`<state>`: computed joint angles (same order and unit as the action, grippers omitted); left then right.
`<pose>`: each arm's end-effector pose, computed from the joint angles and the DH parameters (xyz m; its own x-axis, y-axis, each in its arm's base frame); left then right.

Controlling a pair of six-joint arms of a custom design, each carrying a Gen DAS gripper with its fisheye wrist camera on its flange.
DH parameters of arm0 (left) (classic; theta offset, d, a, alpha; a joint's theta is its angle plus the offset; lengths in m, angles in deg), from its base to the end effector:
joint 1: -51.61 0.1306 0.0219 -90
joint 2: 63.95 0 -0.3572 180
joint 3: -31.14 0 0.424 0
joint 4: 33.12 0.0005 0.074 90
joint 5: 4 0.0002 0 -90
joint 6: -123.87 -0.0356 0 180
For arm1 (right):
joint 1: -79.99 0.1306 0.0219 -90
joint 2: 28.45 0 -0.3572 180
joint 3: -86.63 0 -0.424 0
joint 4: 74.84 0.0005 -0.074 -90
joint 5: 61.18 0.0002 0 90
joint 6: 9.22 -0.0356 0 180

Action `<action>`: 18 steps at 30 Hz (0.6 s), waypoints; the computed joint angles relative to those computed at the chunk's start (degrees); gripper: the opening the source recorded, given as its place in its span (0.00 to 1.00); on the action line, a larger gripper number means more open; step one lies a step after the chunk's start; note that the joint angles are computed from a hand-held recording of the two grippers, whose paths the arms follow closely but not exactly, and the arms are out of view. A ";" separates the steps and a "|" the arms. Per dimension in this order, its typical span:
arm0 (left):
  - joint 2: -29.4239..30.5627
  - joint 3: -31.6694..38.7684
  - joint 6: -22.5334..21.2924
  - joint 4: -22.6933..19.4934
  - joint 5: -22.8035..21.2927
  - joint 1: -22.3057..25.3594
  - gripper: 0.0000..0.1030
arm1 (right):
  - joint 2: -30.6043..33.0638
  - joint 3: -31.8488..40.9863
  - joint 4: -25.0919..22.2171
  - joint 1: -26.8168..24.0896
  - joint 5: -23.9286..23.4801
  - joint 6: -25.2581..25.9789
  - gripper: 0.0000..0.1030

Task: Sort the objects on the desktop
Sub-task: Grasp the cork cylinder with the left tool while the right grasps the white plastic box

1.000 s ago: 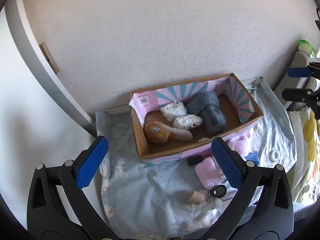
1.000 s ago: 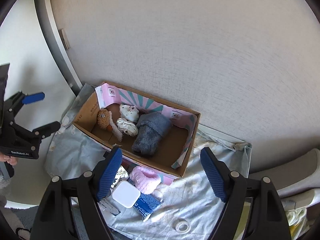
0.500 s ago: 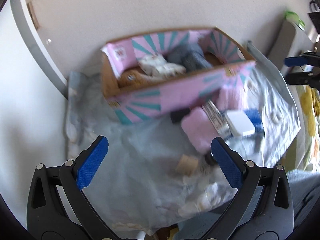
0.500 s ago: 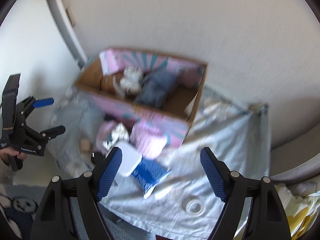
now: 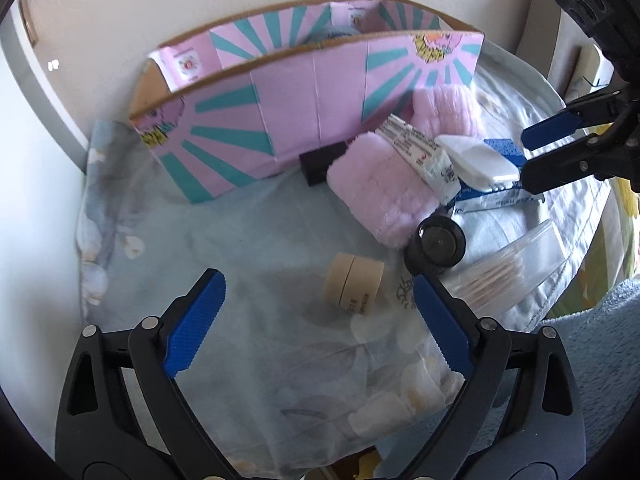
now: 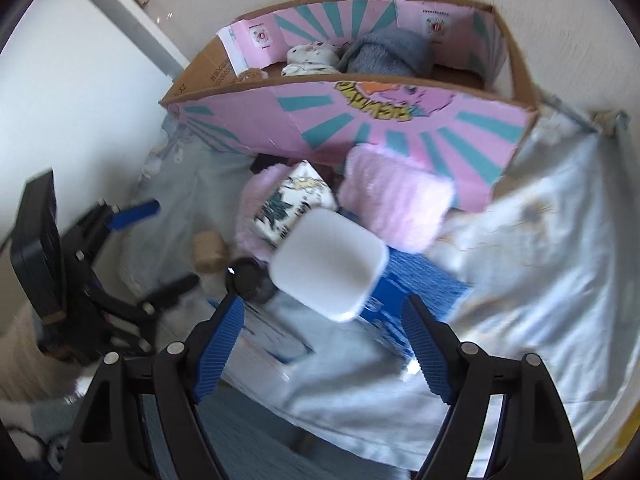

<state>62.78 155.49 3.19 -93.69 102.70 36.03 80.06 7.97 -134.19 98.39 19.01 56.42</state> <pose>0.6792 -0.2005 0.3029 -0.5423 0.6586 -0.5217 0.7672 0.6413 0.0119 0.5669 0.1944 0.3163 -0.9477 0.1131 -0.2985 0.0170 0.9517 0.3067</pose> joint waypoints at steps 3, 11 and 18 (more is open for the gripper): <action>0.66 -0.07 -0.39 0.09 0.34 0.02 0.86 | 1.21 0.60 0.20 0.61 1.89 -1.82 0.75; 2.57 1.45 -0.32 -1.35 1.69 0.11 0.84 | 3.28 1.99 0.81 0.91 3.04 -4.74 0.75; 3.46 2.57 -1.09 -2.36 3.55 -0.05 0.79 | 3.89 2.26 1.21 0.56 3.10 -5.90 0.75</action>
